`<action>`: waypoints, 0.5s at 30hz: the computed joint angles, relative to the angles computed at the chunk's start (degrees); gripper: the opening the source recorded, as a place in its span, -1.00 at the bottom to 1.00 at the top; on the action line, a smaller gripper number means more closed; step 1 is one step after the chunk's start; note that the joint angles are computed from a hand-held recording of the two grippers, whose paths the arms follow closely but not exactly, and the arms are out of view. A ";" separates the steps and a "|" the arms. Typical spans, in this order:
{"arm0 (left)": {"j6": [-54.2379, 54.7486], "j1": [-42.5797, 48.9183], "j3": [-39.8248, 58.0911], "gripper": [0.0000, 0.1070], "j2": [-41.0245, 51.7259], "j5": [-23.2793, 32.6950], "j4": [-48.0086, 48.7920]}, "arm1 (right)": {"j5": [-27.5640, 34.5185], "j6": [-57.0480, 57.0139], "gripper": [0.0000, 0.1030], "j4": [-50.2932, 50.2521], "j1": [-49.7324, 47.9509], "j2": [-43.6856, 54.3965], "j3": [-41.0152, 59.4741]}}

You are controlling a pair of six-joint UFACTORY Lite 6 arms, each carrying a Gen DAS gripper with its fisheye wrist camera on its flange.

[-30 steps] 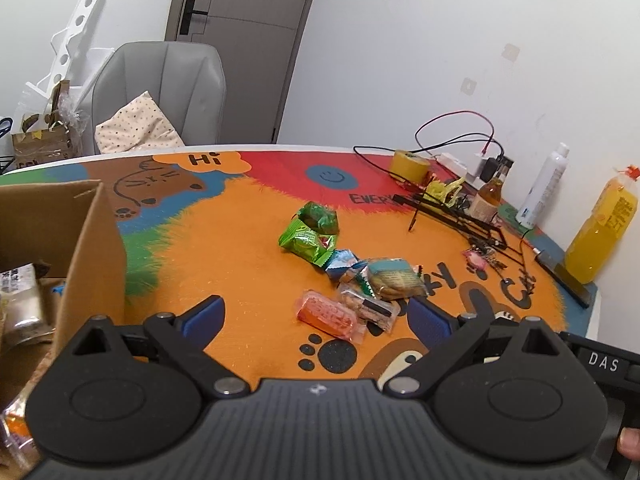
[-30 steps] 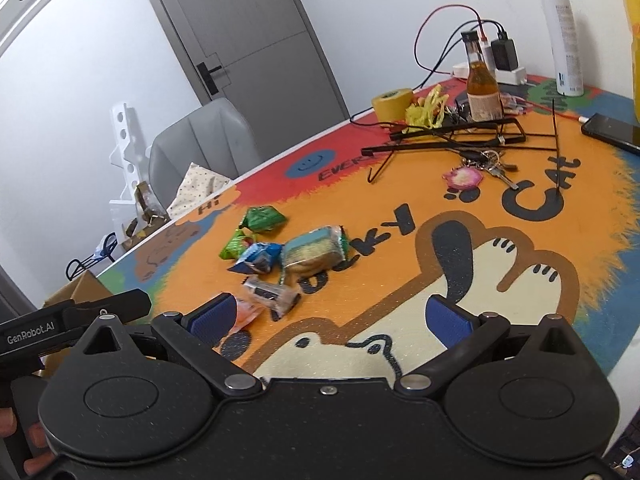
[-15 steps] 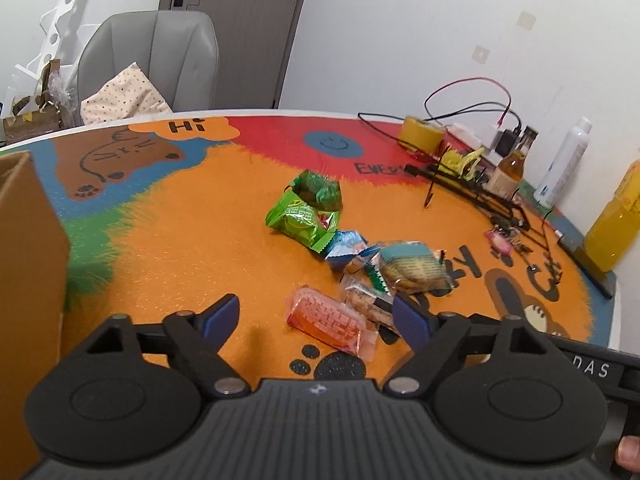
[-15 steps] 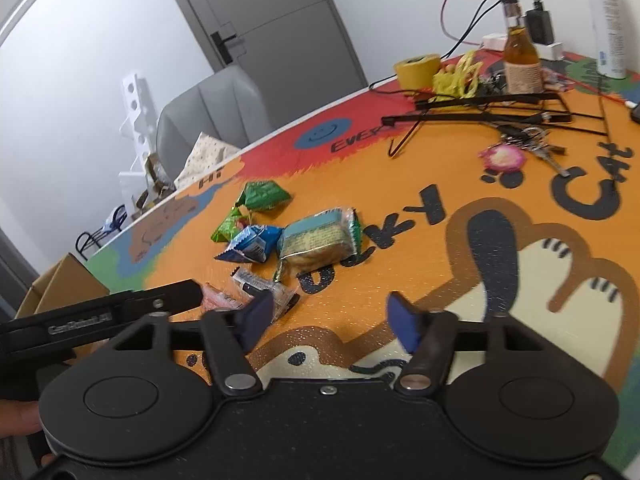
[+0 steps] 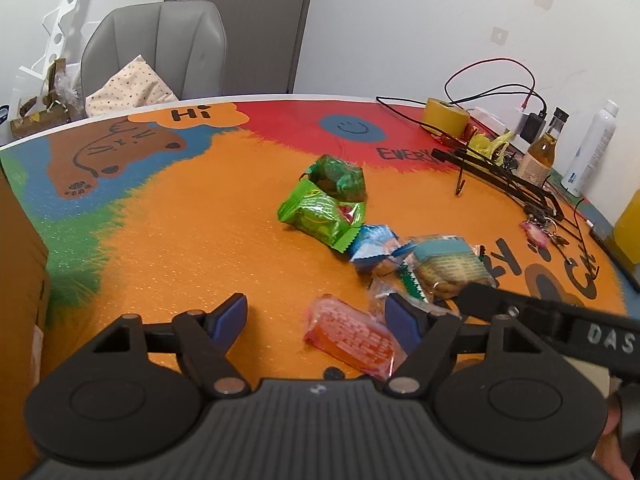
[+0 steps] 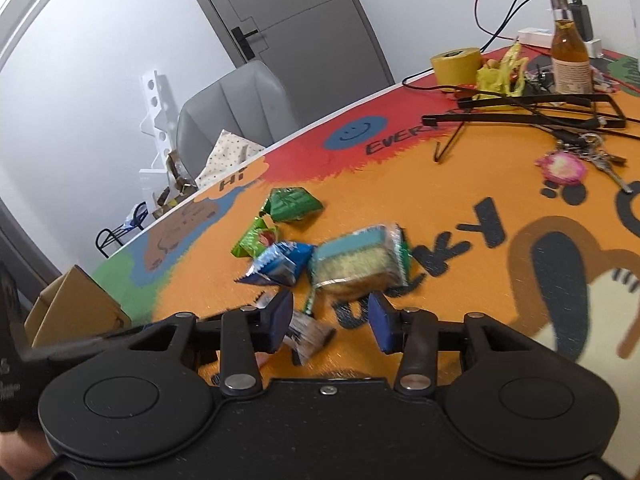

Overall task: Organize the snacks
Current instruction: 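Grasp the orange pastry pack with the left gripper while the right grasps the clear-wrapped snack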

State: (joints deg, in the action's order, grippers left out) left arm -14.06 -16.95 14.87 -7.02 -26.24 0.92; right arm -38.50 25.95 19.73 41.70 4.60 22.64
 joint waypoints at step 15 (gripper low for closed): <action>1.14 4.10 -5.47 0.32 -6.53 1.43 3.91 | 0.06 1.01 -0.18 -1.82 2.29 4.25 3.01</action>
State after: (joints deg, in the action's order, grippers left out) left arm -12.92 -12.85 9.41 -13.56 -24.81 4.84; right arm -38.44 26.96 17.91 43.99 8.85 25.65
